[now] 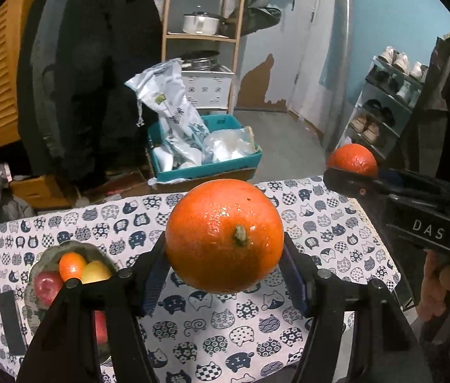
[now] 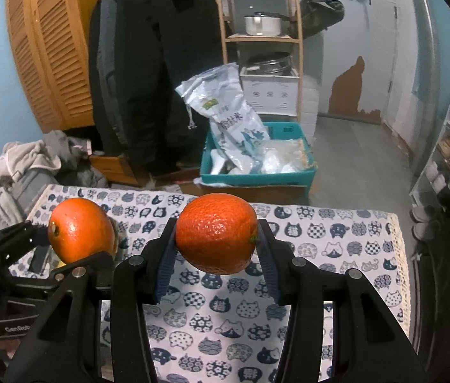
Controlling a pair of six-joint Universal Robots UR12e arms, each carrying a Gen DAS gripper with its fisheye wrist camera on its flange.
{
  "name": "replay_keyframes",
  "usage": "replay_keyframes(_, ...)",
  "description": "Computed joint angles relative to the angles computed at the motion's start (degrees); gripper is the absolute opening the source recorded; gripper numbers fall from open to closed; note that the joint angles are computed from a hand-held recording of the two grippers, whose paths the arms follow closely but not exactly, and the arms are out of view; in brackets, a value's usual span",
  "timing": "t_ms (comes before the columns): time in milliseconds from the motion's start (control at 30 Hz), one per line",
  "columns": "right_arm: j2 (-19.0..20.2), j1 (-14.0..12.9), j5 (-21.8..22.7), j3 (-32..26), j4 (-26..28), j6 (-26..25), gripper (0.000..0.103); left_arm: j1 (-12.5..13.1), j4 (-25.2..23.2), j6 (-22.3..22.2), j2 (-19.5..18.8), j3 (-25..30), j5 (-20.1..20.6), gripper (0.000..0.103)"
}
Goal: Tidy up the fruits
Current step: 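Lift both oranges and carry them over the glass bowl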
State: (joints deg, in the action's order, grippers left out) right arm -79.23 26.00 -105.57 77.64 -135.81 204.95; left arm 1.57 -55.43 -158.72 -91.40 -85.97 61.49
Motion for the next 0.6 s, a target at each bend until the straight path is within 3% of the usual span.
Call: replay_keyframes(600,6.1,1.6,5.2,-7.6,1.5,-3.3,0.048,5.1,0.3,-2.6,0.6,-0.9,0.7,0.066)
